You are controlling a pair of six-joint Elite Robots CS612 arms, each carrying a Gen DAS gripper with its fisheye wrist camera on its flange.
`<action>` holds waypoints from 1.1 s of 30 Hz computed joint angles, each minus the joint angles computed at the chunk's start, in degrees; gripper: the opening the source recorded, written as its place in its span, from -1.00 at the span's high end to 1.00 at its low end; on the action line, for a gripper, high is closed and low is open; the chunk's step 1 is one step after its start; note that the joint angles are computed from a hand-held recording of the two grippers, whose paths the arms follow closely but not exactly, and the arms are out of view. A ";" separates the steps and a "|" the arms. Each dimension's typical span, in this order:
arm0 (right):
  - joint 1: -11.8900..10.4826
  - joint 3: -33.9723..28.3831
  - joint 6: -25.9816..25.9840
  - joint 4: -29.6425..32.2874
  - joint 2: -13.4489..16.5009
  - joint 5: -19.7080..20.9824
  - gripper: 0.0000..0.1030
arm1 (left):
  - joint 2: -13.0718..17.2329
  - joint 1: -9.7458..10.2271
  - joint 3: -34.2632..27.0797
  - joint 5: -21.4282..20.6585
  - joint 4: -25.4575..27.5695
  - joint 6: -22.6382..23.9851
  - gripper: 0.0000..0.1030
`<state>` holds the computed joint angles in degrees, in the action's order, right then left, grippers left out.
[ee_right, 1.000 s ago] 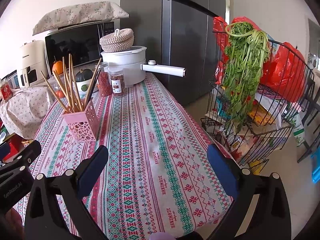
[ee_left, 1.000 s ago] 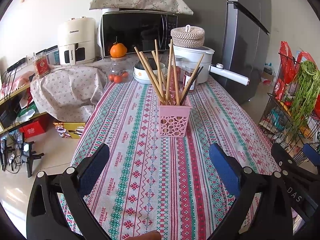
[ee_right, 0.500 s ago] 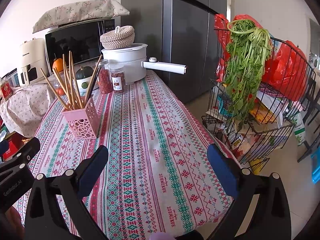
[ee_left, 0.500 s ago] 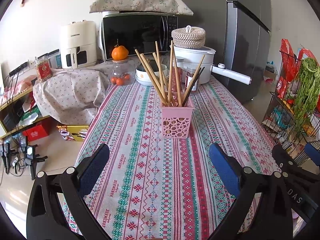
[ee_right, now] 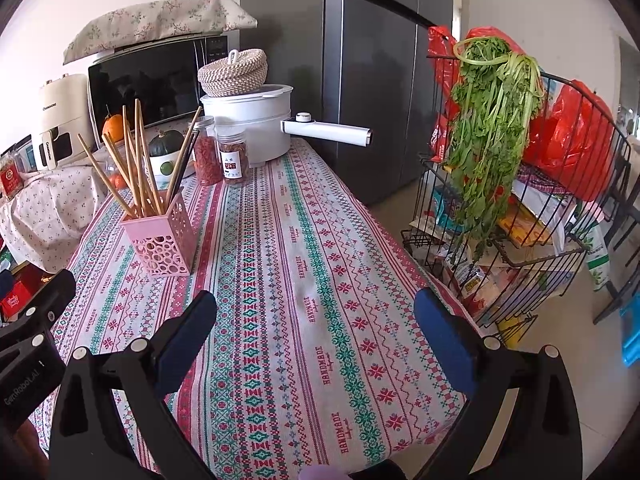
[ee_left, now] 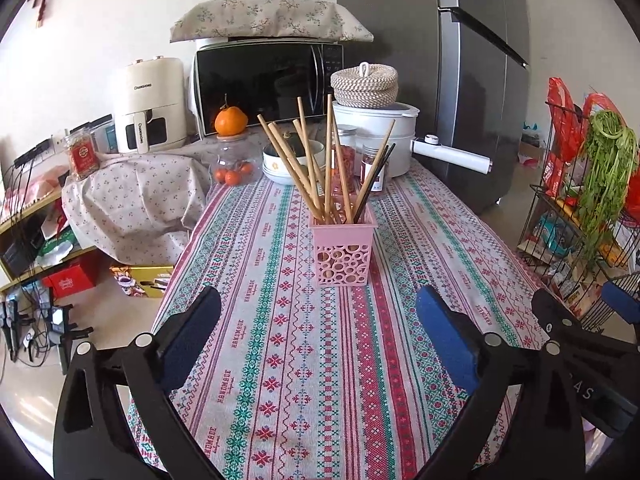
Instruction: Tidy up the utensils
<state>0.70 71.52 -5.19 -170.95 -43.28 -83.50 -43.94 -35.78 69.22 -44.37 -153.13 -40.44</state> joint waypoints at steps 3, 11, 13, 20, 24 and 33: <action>0.00 -0.02 0.19 -0.18 0.02 -0.07 -0.87 | -0.10 0.08 -0.21 -0.15 1.38 -1.04 -0.86; 0.05 0.13 0.65 -0.68 -0.05 -0.19 -0.87 | -0.06 0.20 -0.46 -1.09 2.52 -1.14 -0.86; 0.05 0.13 0.65 -0.68 -0.05 -0.19 -0.87 | -0.09 0.27 -0.45 -1.35 2.74 -1.44 -0.86; 0.07 0.13 0.54 -0.49 -0.05 -0.30 -0.87 | -0.18 0.50 -0.48 -2.19 3.38 -2.27 -0.86; 0.07 0.10 0.55 -0.37 -0.04 -0.26 -0.87 | -0.18 0.53 -0.50 -2.27 3.39 -2.22 -0.86; 0.06 0.03 0.43 -0.25 0.01 -0.25 -0.87 | -0.15 0.51 -0.47 -2.08 3.61 -2.38 -0.86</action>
<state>0.75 71.55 -4.77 -171.19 -43.26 -83.75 -44.09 -35.27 68.74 -46.44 -149.53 -42.82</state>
